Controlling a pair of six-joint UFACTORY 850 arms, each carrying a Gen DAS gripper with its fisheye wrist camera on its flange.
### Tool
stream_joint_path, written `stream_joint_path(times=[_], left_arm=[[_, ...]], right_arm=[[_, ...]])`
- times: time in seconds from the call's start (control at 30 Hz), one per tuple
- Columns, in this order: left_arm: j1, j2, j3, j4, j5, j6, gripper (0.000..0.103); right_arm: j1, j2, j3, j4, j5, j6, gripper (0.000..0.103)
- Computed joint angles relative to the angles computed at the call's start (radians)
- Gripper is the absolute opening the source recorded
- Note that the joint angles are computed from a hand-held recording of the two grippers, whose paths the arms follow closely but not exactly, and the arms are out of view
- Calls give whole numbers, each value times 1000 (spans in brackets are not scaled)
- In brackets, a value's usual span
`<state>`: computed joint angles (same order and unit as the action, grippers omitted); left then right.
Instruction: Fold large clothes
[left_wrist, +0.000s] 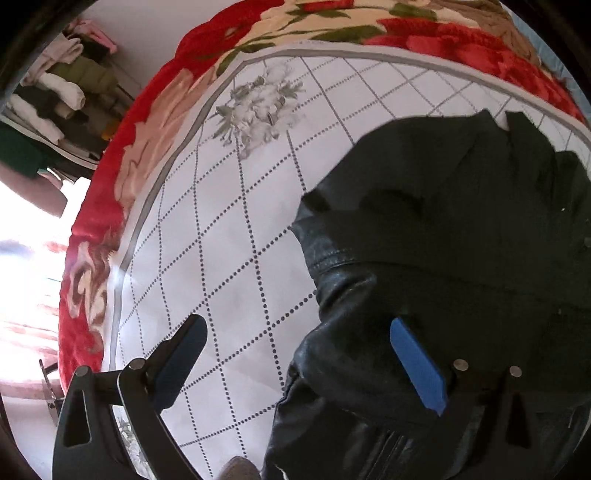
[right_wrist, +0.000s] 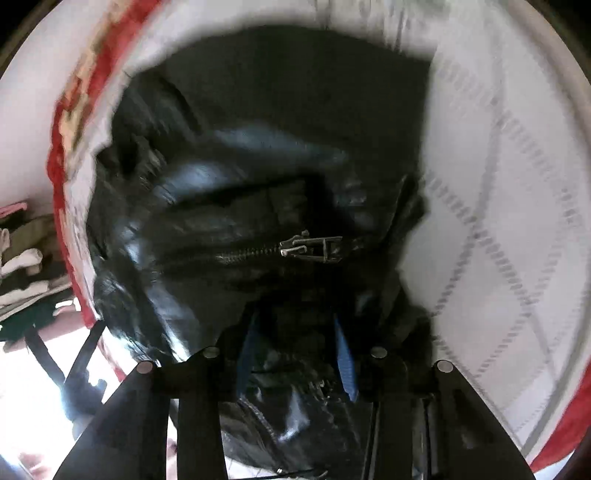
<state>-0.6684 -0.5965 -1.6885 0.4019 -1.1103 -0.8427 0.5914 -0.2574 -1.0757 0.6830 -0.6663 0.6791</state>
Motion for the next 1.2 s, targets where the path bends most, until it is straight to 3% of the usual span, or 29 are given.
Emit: stream_joint_path(times=[0.07,0.1,0.13,0.23,0.33,0.4,0.57,0.67,0.7,0.73,0.8,1.0,1.07,1.1,1.13,1.2], left_arm=[[0,-5,-8,-1,-7,-3,101],[2,-4,-13,-5,-11,-4,101],[3,1,-16,-7,-12,-5,101],[-5,24,-17,33,0,-29,101],[-16,24,-19,85,17,-38,101],[-23,-8,-32,122,-2,-40,101],[6,-111,-81,66,-29,3,103],[11,-116,-94,61,-24,25,103],[10,-112,-92,61,-23,31,103],[10,-101,-83,60,-18,34,103],[8,-74,-61,58,-15,35,103],[-7,50,52,23,-2,29,103],[-14,94,101,23,-4,47,103],[-16,116,124,25,-3,54,103],[-18,142,153,26,-5,68,103],[-18,187,203,22,-18,102,103]], right_arm=[[7,-9,-19,-64,2,59,35],[18,-12,-43,-151,-13,116,11],[32,2,-54,-246,-10,181,6],[67,87,-58,-515,16,427,1],[84,157,-48,-695,15,627,1],[85,173,-37,-739,-6,664,1],[76,117,-3,-651,-25,586,1],[28,156,71,-428,68,446,8],[20,195,101,-392,92,442,16],[20,217,112,-398,80,458,32],[43,250,119,-470,32,520,44],[98,220,194,-167,27,225,44],[144,231,229,-196,94,322,38],[160,229,224,-232,96,374,22],[178,234,226,-226,113,399,16],[213,260,258,-148,190,431,16]])
